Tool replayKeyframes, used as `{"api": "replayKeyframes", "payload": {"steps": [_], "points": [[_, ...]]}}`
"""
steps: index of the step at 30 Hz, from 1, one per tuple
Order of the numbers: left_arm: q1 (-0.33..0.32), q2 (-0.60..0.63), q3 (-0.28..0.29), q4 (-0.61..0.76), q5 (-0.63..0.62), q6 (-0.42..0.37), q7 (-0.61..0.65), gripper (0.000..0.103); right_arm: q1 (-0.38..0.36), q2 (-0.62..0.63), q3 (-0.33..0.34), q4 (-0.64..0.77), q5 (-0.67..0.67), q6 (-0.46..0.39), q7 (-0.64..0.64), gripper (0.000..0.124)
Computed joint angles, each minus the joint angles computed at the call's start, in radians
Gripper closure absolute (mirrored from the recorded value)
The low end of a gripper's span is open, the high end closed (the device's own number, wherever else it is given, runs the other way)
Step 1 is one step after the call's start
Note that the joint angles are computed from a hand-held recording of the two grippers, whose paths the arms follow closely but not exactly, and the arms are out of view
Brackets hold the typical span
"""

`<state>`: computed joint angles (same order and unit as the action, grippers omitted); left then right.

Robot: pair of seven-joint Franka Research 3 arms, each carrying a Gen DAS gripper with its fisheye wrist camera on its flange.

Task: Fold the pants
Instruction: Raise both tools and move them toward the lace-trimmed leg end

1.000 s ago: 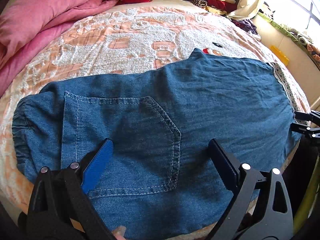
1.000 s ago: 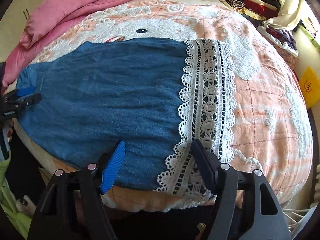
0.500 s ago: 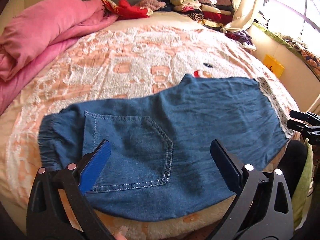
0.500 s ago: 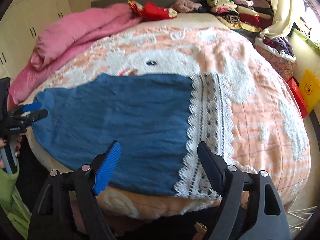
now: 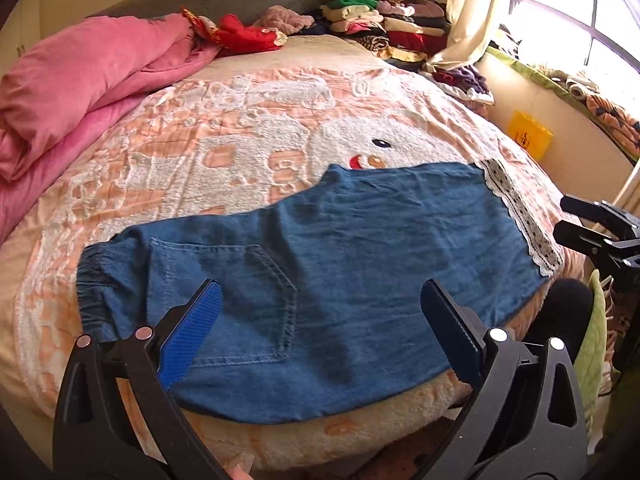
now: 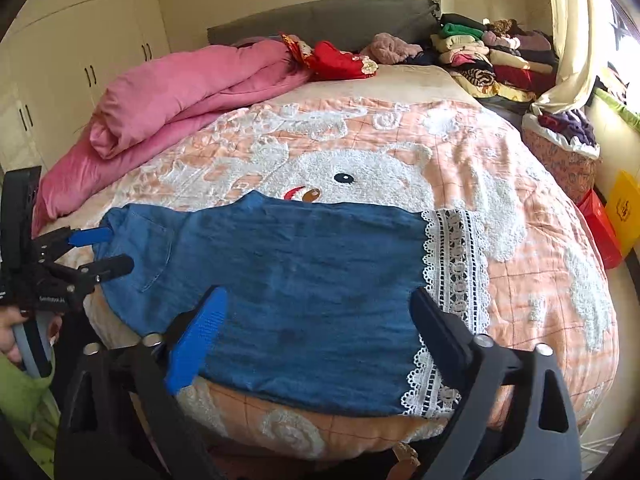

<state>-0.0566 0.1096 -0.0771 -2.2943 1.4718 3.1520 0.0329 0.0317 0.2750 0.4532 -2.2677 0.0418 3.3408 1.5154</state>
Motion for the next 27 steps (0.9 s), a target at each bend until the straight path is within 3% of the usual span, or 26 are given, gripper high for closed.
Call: {"api": "replayKeyframes", "payload": {"steps": [3, 6, 11, 12, 14, 15, 17, 21, 27], "points": [[-0.011, 0.016, -0.010, 0.001, -0.040, -0.017, 0.042, 0.010, 0.060, 0.013, -0.054, 0.015, 0.015, -0.015, -0.013, 0.029], [-0.029, 0.048, -0.006, 0.013, -0.055, -0.025, 0.064, 0.010, 0.055, 0.054, -0.044, 0.055, 0.049, -0.083, -0.035, 0.029], [-0.043, 0.120, -0.024, 0.016, -0.297, -0.069, 0.311, 0.010, 0.221, 0.114, -0.224, 0.142, 0.095, -0.267, -0.004, 0.029], [-0.040, 0.141, -0.030, 0.019, -0.346, -0.071, 0.359, 0.010, 0.219, 0.129, -0.230, 0.155, 0.092, -0.297, 0.017, 0.029], [-0.049, 0.167, -0.025, 0.023, -0.402, -0.081, 0.407, 0.010, 0.153, 0.151, -0.160, 0.152, 0.198, -0.273, -0.075, 0.028], [-0.084, 0.180, 0.017, 0.033, -0.358, -0.066, 0.362, 0.010, 0.150, 0.153, -0.154, 0.152, 0.211, -0.268, -0.087, 0.028], [-0.122, 0.183, 0.061, 0.037, -0.339, -0.053, 0.340, 0.010, 0.189, 0.148, -0.188, 0.154, 0.222, -0.267, -0.093, 0.028], [-0.130, 0.151, 0.067, 0.009, -0.411, -0.040, 0.400, 0.010, 0.157, 0.119, -0.140, 0.118, 0.299, -0.199, -0.169, 0.029], [-0.159, 0.096, 0.095, -0.006, -0.407, -0.038, 0.389, 0.010, 0.171, 0.058, -0.156, 0.064, 0.336, -0.088, -0.186, 0.029]]}}
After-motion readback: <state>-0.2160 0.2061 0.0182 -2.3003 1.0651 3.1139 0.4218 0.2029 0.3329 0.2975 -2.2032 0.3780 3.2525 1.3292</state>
